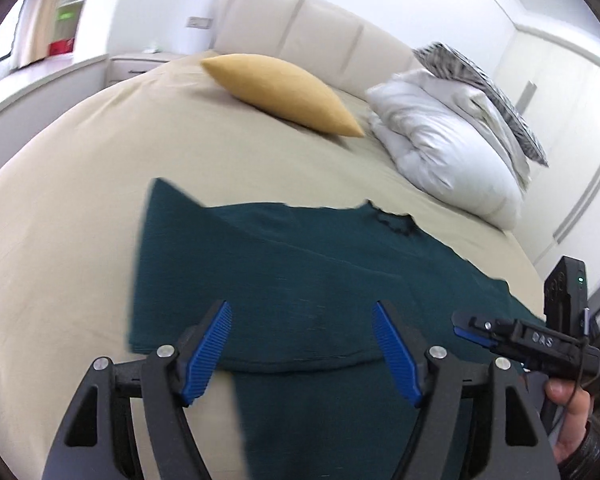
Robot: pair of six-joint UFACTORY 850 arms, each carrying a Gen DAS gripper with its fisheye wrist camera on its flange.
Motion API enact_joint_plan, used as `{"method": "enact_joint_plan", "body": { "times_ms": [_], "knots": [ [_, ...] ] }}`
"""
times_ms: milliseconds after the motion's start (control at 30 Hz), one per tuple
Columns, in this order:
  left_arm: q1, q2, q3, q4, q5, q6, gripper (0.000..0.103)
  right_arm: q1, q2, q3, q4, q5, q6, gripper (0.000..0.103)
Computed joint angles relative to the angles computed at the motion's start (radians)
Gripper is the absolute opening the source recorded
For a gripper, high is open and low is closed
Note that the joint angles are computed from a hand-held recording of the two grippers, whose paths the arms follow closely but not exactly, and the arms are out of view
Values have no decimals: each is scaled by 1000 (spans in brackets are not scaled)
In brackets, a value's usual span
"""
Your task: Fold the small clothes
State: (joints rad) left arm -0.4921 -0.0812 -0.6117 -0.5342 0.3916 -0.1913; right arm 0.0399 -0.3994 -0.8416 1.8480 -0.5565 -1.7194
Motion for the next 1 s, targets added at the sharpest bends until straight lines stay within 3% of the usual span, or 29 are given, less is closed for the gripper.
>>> {"method": "enact_joint_plan", "body": {
  "times_ms": [133, 167, 200, 267, 333, 533, 733, 867, 1000],
  "knots": [
    [67, 34, 54, 85, 10, -126, 72, 74, -130, -184, -156, 91, 188, 59],
    [78, 43, 66, 84, 14, -127, 72, 93, -154, -214, -211, 116, 243, 53],
    [87, 46, 73, 86, 16, -129, 72, 111, -169, -234, -243, 136, 256, 37],
    [104, 51, 83, 97, 24, -146, 72, 161, -162, -238, -244, 234, 197, 26],
    [121, 49, 88, 131, 29, -185, 72, 183, -157, -245, -230, 275, 153, 6],
    [135, 30, 59, 141, 25, -173, 72, 147, -99, -224, -67, 265, -39, 6],
    [128, -44, -37, 102, -9, -83, 72, 40, -90, -231, -97, 263, -2, 6],
    [136, -130, -123, 139, -71, -105, 58, -22, -113, -236, -148, 258, 41, 6],
    [134, -200, -195, 19, -125, 29, 50, -41, -117, -223, -77, 241, -45, 6]
  ]
}}
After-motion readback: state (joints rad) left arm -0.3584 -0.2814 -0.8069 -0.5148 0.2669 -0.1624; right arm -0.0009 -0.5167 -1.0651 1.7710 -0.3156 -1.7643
